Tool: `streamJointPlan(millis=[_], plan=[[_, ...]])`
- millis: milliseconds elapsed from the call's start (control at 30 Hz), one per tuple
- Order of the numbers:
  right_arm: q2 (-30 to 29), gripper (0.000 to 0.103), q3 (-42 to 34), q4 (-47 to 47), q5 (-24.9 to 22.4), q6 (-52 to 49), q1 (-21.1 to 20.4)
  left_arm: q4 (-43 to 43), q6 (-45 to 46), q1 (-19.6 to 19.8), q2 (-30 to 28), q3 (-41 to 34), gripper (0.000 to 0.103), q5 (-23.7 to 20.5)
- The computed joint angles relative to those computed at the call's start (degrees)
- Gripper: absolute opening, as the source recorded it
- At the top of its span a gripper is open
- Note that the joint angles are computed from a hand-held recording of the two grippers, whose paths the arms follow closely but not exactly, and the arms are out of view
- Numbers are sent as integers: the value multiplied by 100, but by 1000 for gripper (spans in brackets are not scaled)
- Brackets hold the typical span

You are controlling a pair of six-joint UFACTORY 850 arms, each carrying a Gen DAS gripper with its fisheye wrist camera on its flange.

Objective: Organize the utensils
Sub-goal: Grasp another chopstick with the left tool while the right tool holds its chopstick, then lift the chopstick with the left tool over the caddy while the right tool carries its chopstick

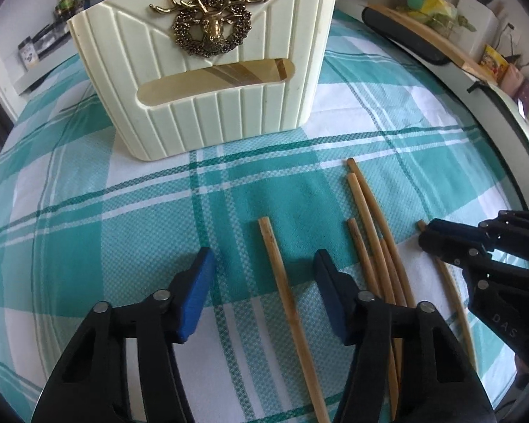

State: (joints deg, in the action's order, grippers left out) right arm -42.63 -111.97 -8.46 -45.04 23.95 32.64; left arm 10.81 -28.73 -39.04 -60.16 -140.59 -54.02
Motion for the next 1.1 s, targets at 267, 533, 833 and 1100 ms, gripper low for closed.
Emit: streamJointPlan(millis=[267, 533, 833, 1100], plan=[[249, 7, 346, 295, 533, 130, -91, -541, 288, 110, 224, 350, 8, 543], [1074, 7, 877, -193, 1306, 722, -1, -239, 89, 98, 1553, 1912, 5, 1830], [2073, 7, 1472, -1776, 1892, 2037, 427, 787, -821, -41, 2955, 3355, 5, 3060], [2307, 7, 1617, -3473, 1897, 3481, 780, 2198, -2370, -62, 3568, 4047, 4, 3613]])
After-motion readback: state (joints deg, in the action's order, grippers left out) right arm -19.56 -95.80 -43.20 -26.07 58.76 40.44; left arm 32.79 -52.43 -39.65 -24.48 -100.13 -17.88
